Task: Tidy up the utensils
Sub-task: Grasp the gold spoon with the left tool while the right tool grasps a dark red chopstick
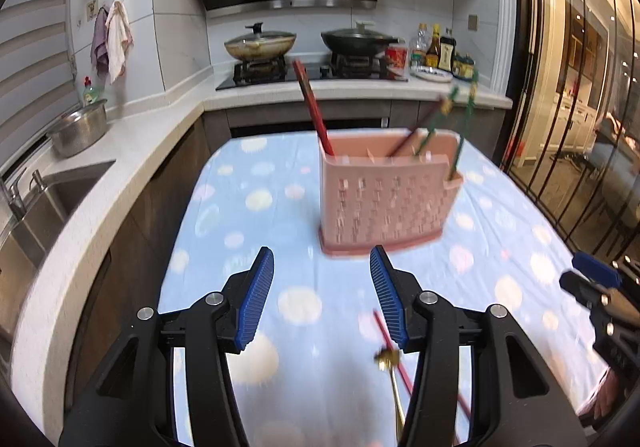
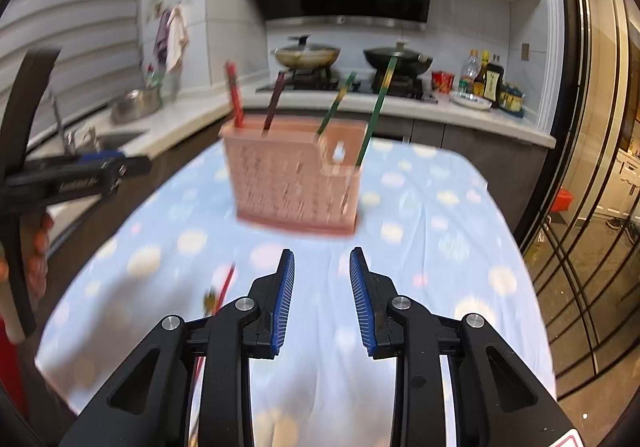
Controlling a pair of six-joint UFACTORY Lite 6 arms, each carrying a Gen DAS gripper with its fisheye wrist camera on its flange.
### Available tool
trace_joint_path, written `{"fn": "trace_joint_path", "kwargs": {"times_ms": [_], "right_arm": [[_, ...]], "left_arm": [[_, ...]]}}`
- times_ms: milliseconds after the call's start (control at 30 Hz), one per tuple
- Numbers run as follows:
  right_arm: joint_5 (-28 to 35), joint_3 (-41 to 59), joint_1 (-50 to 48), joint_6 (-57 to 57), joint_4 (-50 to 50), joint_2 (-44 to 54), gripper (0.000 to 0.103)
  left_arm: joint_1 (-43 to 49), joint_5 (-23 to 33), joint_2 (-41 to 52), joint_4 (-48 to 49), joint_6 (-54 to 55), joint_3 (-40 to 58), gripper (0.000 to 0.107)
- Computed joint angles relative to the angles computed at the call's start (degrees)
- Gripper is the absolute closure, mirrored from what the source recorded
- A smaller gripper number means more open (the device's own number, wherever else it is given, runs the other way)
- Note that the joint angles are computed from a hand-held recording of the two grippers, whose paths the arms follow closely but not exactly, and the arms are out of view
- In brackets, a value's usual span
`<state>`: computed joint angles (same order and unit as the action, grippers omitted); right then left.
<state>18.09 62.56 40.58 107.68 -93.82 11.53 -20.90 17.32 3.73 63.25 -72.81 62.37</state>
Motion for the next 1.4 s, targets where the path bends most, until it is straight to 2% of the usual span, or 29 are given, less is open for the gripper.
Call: {"fn": "trace_joint_path", "kwargs": {"times_ms": [100,233,467,567,767,833,933,1133,1333,1400], "right_arm": [[4.45,-9.94,6.31,7.38,-3.61,-4.22,0.075],[5.08,-18.17,12.3,14.94,-4.73,-7.08,0.075],[5.64,-23.9,18.93,31.03,-12.31,-4.37,0.075],[6.57,-24.11,20.59,34.72,-14.43,-2.64,0.075],[6.67,-24.7,21.39,41.4,-19.12,-0.94,0.081],[6.52,-24.73,21.21,42.95,-20.48,-0.28,0.089],[6.54,-25.18,20.3,44.77,-22.34,-0.32,0.096],[6.6,-26.28,18.19,46.8,-23.82,-1.11,0.096],[6.08,-27.04,16.28,49.69,-26.46,-1.63,0.096],[6.05,-27.07,15.92,50.17,-26.85,-1.6,0.096]], "left_arm": [[-1.71,-1.61,-3.45,3.67,-6.69,-8.42,0.059],[-5.83,-0.79,-5.83,11.91,-19.61,-17.37,0.059],[-11.44,-0.28,-7.1,21.93,-36.74,-27.61,0.059],[-13.54,0.51,-7.85,23.25,-40.17,-30.38,0.059],[-15.75,0.14,-7.73,22.99,-41.3,-30.88,0.059],[-16.15,-0.3,-6.88,24.6,-43.04,-30.4,0.059],[-15.91,-1.33,-4.54,28.62,-47.21,-29.02,0.06],[-14.66,-2.38,0.89,37.38,-55.68,-26.1,0.063],[-13.57,-1.59,2.76,41.12,-58.66,-24.72,0.08],[-13.35,-1.7,2.57,42.27,-59.35,-25.0,0.094]]}}
